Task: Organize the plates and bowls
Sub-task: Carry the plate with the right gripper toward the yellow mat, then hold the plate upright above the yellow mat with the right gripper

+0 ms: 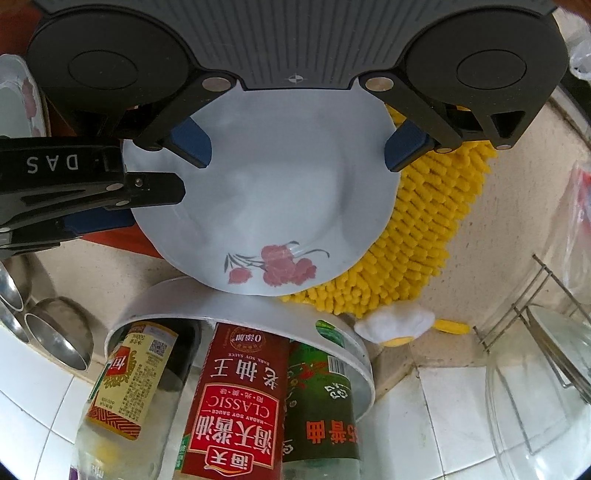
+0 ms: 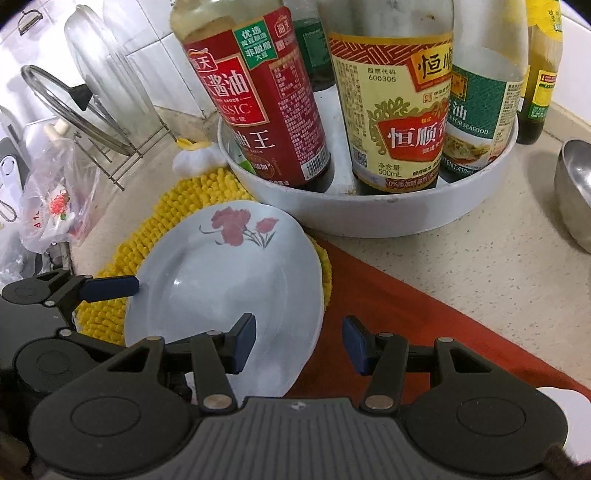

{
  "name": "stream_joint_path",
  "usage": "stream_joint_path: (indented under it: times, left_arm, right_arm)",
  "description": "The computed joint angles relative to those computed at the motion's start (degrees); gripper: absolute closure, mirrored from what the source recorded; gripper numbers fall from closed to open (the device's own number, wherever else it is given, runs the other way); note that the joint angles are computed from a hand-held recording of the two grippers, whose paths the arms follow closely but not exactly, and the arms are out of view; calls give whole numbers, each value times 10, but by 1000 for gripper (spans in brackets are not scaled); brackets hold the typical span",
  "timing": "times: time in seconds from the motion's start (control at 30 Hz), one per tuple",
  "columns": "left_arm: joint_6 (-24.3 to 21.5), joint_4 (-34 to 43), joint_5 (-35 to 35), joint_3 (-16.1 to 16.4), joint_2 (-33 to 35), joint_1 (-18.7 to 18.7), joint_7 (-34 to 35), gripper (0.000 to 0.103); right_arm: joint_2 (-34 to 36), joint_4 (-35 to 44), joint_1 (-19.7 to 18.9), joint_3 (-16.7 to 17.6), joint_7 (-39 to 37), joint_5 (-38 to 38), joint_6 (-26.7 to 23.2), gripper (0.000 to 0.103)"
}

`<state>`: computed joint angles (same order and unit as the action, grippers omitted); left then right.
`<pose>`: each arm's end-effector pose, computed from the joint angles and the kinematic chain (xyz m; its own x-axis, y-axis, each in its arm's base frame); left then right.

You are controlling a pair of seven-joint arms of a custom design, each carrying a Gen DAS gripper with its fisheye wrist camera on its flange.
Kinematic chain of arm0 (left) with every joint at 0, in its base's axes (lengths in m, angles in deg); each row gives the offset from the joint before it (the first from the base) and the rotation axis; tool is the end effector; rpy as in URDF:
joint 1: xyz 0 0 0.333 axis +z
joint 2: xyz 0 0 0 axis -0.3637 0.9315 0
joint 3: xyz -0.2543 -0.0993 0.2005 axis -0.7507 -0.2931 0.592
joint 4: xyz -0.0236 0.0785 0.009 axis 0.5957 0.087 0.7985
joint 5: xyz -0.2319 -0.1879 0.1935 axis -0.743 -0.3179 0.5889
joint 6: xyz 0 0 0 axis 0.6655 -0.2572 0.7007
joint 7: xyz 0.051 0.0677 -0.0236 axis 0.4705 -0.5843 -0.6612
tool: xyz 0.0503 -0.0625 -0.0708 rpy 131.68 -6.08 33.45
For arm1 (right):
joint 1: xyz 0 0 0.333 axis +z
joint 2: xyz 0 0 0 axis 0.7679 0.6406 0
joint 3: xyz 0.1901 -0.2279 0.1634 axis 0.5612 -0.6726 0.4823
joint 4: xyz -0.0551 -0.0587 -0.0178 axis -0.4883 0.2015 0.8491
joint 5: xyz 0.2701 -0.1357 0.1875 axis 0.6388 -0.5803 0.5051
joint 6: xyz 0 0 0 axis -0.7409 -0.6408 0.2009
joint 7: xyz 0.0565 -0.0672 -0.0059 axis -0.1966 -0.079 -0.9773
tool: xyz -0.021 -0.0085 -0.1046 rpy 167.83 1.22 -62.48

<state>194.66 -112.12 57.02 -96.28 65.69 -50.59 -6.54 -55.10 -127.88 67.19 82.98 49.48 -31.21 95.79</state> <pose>0.4453 -0.4028 0.4552 0.0211 -0.9997 -0.0110 -0.8724 -0.0130 -0.4886 0.5218 0.2172 0.4539 0.4608 -0.8391 -0.2891 -0.8355 -0.3004 -0.4601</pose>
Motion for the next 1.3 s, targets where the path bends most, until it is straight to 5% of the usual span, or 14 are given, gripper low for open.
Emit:
stream_joint_path:
  times: [0.27, 1.3]
  left_arm:
    - [29, -24, -32, 4, -4, 19, -7, 0]
    - [-13, 2, -11, -1, 4, -2, -5, 0]
  right_arm:
    - [11, 10, 0, 2, 11, 1, -6, 55]
    - [2, 1, 4, 4, 45, 9, -7, 60]
